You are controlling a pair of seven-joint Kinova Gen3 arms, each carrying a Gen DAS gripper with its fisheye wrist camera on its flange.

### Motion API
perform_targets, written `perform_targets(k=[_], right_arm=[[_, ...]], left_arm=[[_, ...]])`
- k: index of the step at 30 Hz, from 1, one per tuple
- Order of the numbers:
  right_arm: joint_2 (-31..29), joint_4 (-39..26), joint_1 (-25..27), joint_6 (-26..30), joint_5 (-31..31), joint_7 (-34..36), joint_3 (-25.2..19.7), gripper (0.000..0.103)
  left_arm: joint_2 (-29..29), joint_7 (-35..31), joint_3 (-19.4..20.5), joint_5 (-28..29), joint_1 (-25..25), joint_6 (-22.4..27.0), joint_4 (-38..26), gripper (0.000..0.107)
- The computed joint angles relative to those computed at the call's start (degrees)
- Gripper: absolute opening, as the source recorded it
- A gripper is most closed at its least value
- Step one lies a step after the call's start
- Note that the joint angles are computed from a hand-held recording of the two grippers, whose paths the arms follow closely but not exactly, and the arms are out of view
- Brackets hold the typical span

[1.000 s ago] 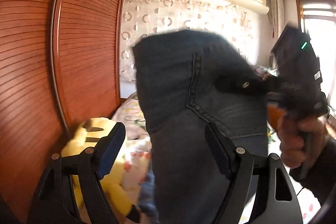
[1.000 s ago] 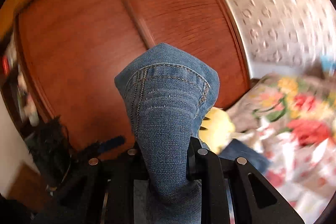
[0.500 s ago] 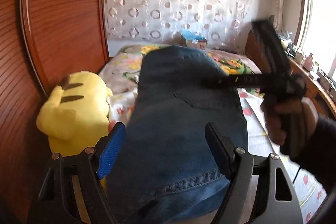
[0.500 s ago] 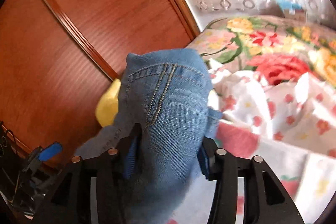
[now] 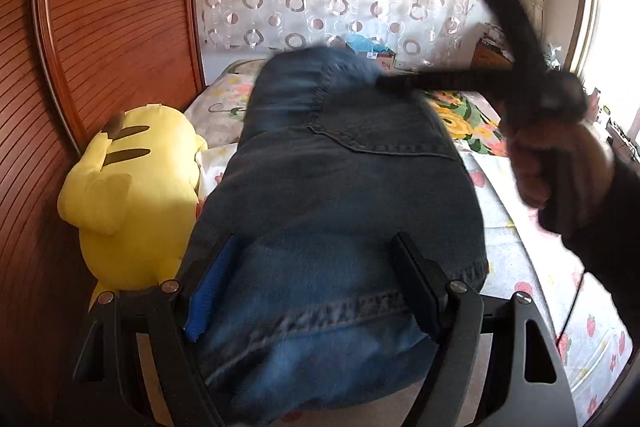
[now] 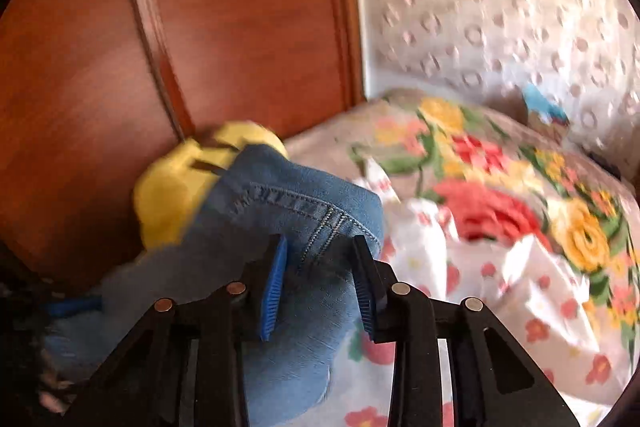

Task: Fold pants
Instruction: 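Open the right tool to release the jeans and withdraw it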

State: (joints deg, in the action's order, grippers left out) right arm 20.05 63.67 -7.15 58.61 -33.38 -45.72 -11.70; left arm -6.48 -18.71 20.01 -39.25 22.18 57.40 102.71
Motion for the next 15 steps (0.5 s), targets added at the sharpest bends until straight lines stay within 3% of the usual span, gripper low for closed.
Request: perform_targets(k=[4, 7, 11, 15], right_arm=[[-2.5, 4.7, 4.8, -1.4, -3.0, 0.7, -2.0, 0.033], [-7.8, 10.5, 6.8, -1.4, -8.2, 5.5, 1.0, 0.033], [-16.0, 17.2, 12.1, 4.7, -16.1, 11.9, 5.9, 0.034], [-22.7, 23.3, 16.1, 11.1, -21.7, 19.3, 14.0, 0.034]], left_arm=[[0.1, 0.6, 1.6, -1.8, 0.8, 2.3, -1.6, 0.079], [0.4, 2.1, 3.2, -4.1, 2.4, 4.5, -3.1, 0.079], [1.2, 4.5, 5.2, -7.4, 5.2, 6.9, -4.8, 0.079], [2.7, 7.1, 6.5, -10.6, 9.1, 8.8, -6.6, 0.079]])
